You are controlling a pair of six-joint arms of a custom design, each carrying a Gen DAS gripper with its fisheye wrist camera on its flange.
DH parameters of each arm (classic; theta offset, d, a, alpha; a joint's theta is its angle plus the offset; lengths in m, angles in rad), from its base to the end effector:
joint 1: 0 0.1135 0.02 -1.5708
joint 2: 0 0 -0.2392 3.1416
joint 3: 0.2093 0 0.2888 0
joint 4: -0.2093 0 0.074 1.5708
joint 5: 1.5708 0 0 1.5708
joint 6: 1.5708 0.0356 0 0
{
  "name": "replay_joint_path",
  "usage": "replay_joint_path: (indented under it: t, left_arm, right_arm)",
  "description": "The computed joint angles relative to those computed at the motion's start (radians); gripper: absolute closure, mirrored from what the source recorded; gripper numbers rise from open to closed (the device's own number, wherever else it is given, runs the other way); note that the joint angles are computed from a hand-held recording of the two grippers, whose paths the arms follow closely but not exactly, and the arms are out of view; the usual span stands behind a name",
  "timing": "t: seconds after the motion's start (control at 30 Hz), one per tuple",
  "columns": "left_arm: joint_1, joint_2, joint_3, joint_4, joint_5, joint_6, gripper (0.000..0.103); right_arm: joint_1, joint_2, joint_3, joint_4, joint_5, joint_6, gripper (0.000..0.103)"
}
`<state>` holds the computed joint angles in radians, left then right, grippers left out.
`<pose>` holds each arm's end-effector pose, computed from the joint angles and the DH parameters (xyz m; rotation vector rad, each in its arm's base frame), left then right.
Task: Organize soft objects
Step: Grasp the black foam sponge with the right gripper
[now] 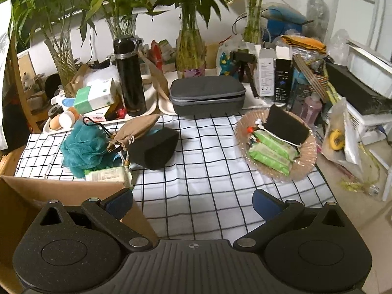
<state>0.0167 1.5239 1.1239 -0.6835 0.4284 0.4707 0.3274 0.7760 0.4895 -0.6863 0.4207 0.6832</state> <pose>0.3424 -0.0091 0.2037 0.7067 2.4482 -0.3845 0.1914 0.0496 0.1708 0.5856 2.3559 -0.0911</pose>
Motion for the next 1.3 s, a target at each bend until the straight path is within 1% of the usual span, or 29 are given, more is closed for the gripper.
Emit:
replay_joint_path:
  t: [0.13, 0.23, 0.33, 0.4, 0.5, 0.6, 0.67, 0.8, 1.03, 1.17, 1.23, 1.3]
  left_arm:
    - [-0.025, 0.05, 0.031, 0.079, -0.024, -0.026, 0.0]
    - [-0.047, 0.098, 0.066, 0.128, -0.047, -0.048, 0.0]
    - [-0.063, 0.144, 0.102, 0.154, -0.051, -0.061, 0.0]
    - [-0.069, 0.179, 0.132, 0.157, -0.036, -0.065, 0.0]
    - [-0.083, 0.215, 0.153, 0.182, -0.039, -0.069, 0.0]
    - [-0.092, 0.23, 0.149, 0.221, -0.053, -0.058, 0.0]
    - [-0.09, 0.233, 0.141, 0.241, -0.051, -0.053, 0.0]
    - [-0.086, 0.269, 0.169, 0.224, -0.036, -0.042, 0.0]
    - [-0.078, 0.32, 0.23, 0.138, 0.001, -0.024, 0.0]
    - [-0.071, 0.319, 0.23, 0.132, 0.016, -0.024, 0.0]
    - [-0.068, 0.321, 0.232, 0.132, 0.015, -0.026, 0.0]
    - [-0.068, 0.329, 0.24, 0.128, 0.007, -0.031, 0.0]
  right_arm:
    - [-0.125, 0.055, -0.015, 0.145, -0.129, -0.102, 0.0]
    - [-0.217, 0.131, -0.02, 0.263, -0.234, -0.131, 0.0]
    - [-0.274, 0.239, 0.002, 0.347, -0.307, -0.13, 0.0]
    - [-0.291, 0.29, 0.012, 0.39, -0.341, -0.151, 0.0]
    - [-0.3, 0.38, 0.049, 0.435, -0.359, -0.19, 0.0]
    - [-0.31, 0.459, 0.075, 0.491, -0.372, -0.236, 0.0]
    - [-0.325, 0.515, 0.093, 0.534, -0.401, -0.259, 0.0]
    - [-0.363, 0.635, 0.143, 0.611, -0.471, -0.285, 0.0]
    - [-0.398, 0.836, 0.272, 0.678, -0.523, -0.256, 0.0]
    - [-0.399, 0.949, 0.372, 0.672, -0.53, -0.24, 0.002]
    - [-0.397, 1.011, 0.433, 0.652, -0.535, -0.23, 0.01]
    - [-0.392, 1.062, 0.483, 0.634, -0.531, -0.227, 0.012]
